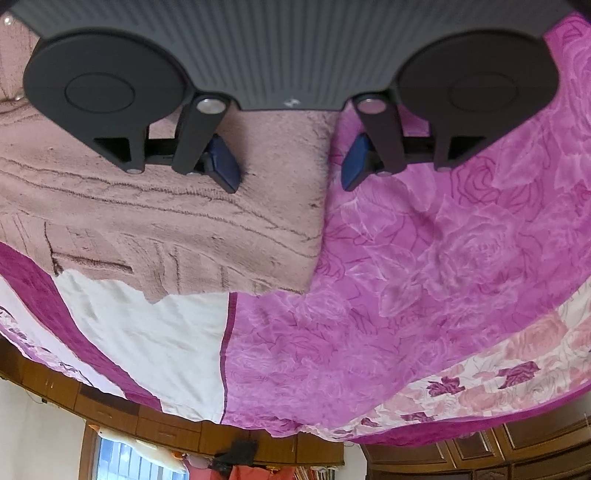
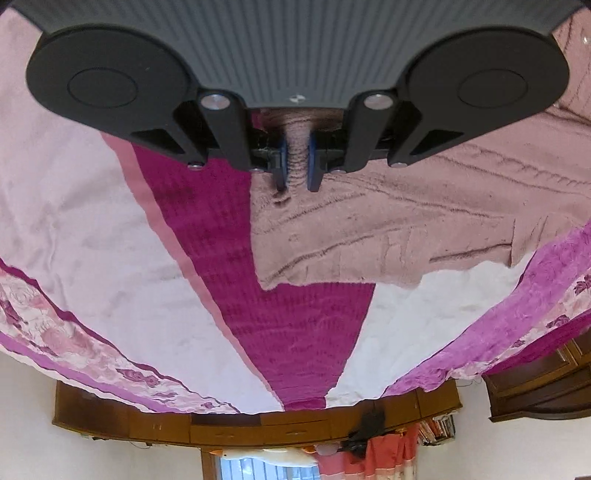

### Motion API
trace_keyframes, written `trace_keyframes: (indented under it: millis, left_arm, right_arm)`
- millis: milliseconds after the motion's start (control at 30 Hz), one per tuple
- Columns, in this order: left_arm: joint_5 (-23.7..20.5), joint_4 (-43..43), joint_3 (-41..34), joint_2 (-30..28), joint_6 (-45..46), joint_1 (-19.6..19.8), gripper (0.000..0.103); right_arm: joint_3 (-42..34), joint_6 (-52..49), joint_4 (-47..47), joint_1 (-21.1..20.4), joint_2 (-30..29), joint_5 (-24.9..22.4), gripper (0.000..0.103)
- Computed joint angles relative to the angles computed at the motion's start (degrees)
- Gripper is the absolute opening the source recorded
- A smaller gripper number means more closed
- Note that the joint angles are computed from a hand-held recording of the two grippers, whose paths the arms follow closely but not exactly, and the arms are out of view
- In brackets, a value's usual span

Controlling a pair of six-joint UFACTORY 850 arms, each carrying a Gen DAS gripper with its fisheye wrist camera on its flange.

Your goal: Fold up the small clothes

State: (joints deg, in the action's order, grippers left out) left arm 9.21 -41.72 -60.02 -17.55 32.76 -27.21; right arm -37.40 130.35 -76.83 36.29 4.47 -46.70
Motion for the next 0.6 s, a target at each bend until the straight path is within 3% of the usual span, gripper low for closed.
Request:
trace_keyframes:
  millis: [267,433,567,600]
  left_arm:
    - [2.52,6.71,1.38,0.37,-7.67,-0.26,0.064]
    - [3.12,6.11,1.59,0.37,-6.46,-0.45,0.064]
    - [1.70,11.07,1.53,0.63,-11.52,0.25,0.064]
    - [1.12,11.20,1.47,0.82,-11.50,0.39,0.064]
  right_arm:
    - [-1.56,0.93,-8.68,3.32,3.49,-11.61,0.011]
    - [-0.33,-2.60,0.39,-1.20,0.14,-2.62,0.011]
    - [1.68,3.96,-0.21,-1.53,0.11,-1.27,0.013]
    - [1.77,4.52,0.01,-1.53,0.79,-0.70,0.018]
